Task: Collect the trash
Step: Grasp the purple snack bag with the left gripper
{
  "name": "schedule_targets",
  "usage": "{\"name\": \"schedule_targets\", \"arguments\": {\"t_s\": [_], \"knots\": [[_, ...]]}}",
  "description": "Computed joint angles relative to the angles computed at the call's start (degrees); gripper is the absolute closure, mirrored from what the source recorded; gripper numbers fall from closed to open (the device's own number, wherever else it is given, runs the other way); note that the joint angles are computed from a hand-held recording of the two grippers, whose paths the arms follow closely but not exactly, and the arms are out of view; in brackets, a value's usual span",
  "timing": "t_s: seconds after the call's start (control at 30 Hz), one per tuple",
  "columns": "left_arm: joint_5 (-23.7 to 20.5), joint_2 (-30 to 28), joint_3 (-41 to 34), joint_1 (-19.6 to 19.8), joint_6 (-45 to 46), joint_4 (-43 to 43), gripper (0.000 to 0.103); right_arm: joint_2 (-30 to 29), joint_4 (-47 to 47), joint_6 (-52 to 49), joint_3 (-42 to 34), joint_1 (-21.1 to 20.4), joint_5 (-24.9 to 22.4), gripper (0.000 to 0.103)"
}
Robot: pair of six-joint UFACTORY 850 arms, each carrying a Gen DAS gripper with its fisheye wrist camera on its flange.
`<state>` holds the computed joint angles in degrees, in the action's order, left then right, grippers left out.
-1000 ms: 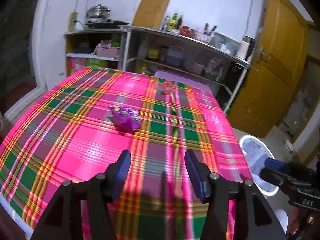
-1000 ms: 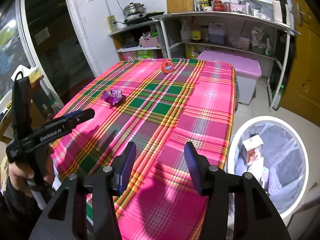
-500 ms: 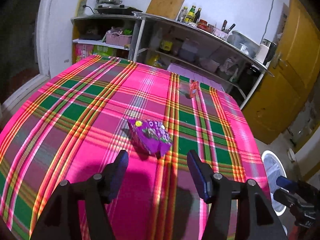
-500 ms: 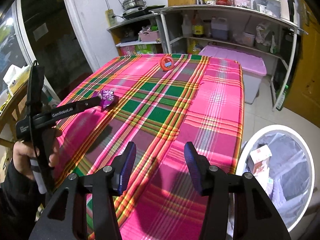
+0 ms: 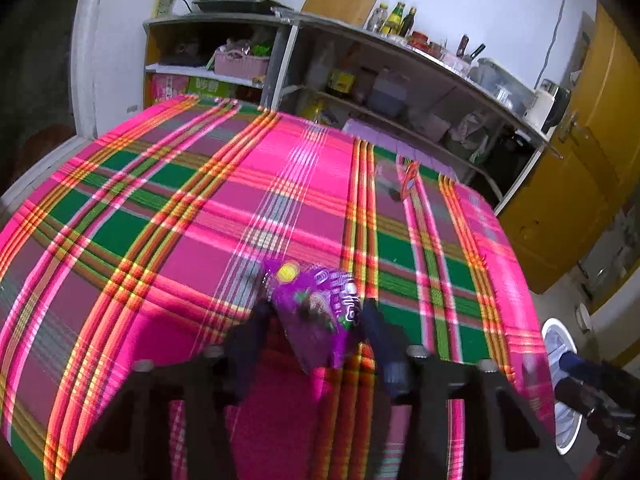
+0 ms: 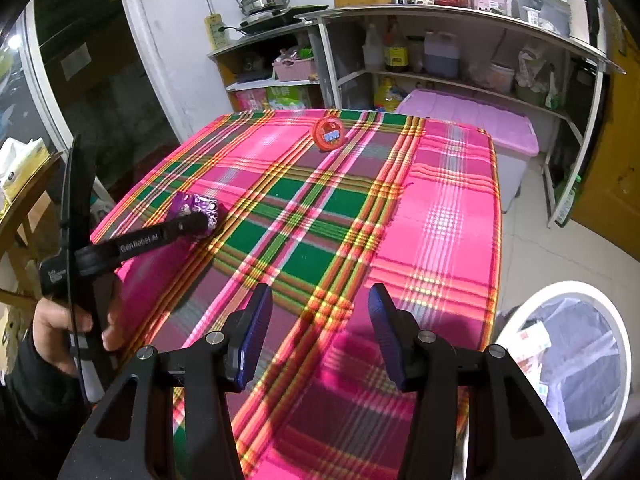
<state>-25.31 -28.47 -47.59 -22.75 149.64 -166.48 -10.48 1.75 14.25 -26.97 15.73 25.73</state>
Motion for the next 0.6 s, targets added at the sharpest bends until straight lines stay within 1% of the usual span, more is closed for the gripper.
{"name": "schedule_targets", "arguments": {"t_s": [0.1,0.2,0.5,0.6], "knots": [[-0.49,-0.45,0.04,0.25,-0.99,1.30,0.076,-0.83,-0.15,0.40,-1.15,0.01,-0.58,0.052],[-1.84,0.01,0.73,0.26,-0.83,2.03,0.078,-1.32,0.21,0.75,-2.13,0.19,-1.16,0.052],[-5.84,4.36,5.84,0.32,-0.04,3.96,0.079,-0.71,4.77,-1.70,-4.51,2.24,-3.28,0.052],[-6.89,6.14,7.94,0.74,-0.21,4.94,0.079,-0.01,7.92,-4.64,-5.27,3.47,-4.09,0.052]]}}
